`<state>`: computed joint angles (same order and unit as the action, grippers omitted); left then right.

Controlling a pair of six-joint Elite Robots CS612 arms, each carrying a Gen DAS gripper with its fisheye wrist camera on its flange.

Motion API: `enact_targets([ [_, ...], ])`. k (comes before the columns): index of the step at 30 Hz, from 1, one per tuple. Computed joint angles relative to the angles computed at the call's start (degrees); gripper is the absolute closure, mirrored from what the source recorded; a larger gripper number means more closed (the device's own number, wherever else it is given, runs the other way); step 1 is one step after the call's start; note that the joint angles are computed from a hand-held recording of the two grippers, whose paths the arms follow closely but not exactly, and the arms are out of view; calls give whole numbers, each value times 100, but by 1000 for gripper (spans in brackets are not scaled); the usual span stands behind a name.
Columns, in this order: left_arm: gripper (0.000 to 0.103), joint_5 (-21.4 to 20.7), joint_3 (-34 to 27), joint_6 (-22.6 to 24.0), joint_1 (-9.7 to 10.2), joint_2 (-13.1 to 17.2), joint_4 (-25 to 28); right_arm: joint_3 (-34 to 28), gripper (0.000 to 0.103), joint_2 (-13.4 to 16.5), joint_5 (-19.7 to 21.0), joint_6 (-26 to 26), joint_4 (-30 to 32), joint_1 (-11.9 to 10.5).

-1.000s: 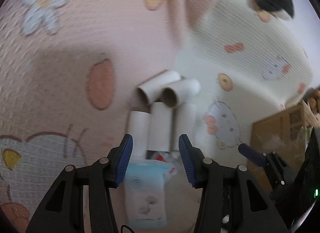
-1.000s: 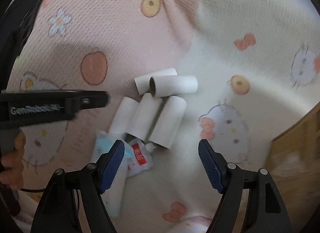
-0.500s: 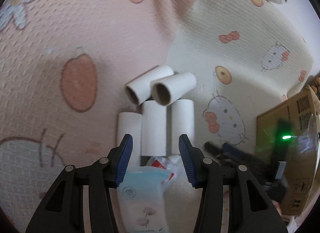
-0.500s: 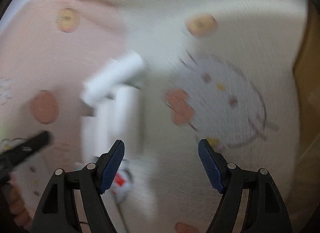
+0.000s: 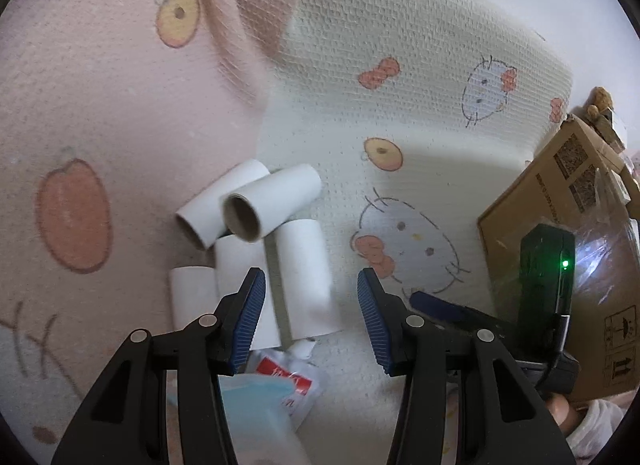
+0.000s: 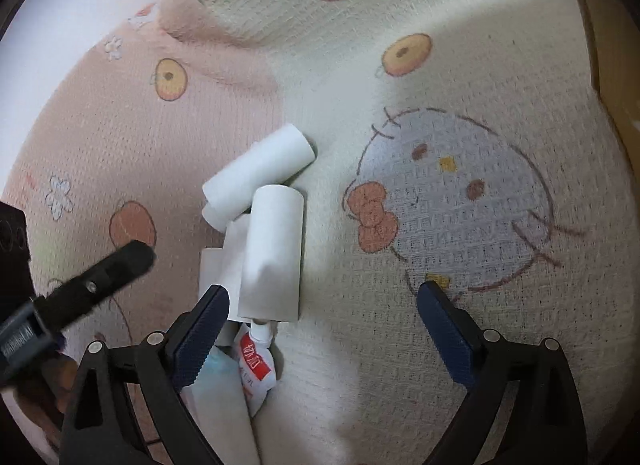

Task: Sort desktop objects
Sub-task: 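Lower the left gripper around a standing white tube and close it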

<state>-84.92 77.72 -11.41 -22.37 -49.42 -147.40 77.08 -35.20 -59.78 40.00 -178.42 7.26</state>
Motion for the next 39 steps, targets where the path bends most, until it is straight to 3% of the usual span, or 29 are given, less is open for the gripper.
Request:
enact_targets([
  [4,51,-346,-247,24,32,184,243,-40,10,-13,-56,176,86,23],
  [7,51,-835,-491,-245,128,341,549,-108,17,-35,-87,185,342,20],
  [9,51,-1004,-632,-439,178,437,751,-161,34,-9,-16,105,398,15],
  [10,51,-1111,-721,-535,211,495,872,-225,36,8,25,32,522,24],
  [13,51,-1329,-881,-738,284,595,1081,-335,38,15,161,-426,792,54],
  [16,51,-1413,-1004,-838,318,668,1284,-592,39,20,73,-1305,1353,174],
  [20,51,-1530,-1062,-1061,354,736,1375,-840,39,118,73,-1753,1747,251],
  [28,51,-1544,-1232,-836,306,861,1834,-594,47,328,676,-604,352,95],
  [35,55,-1507,-1353,-714,264,951,2054,-632,48,315,719,-632,475,92],
  [39,55,-1619,-1387,-363,231,957,2146,-705,48,364,829,-368,544,104],
])
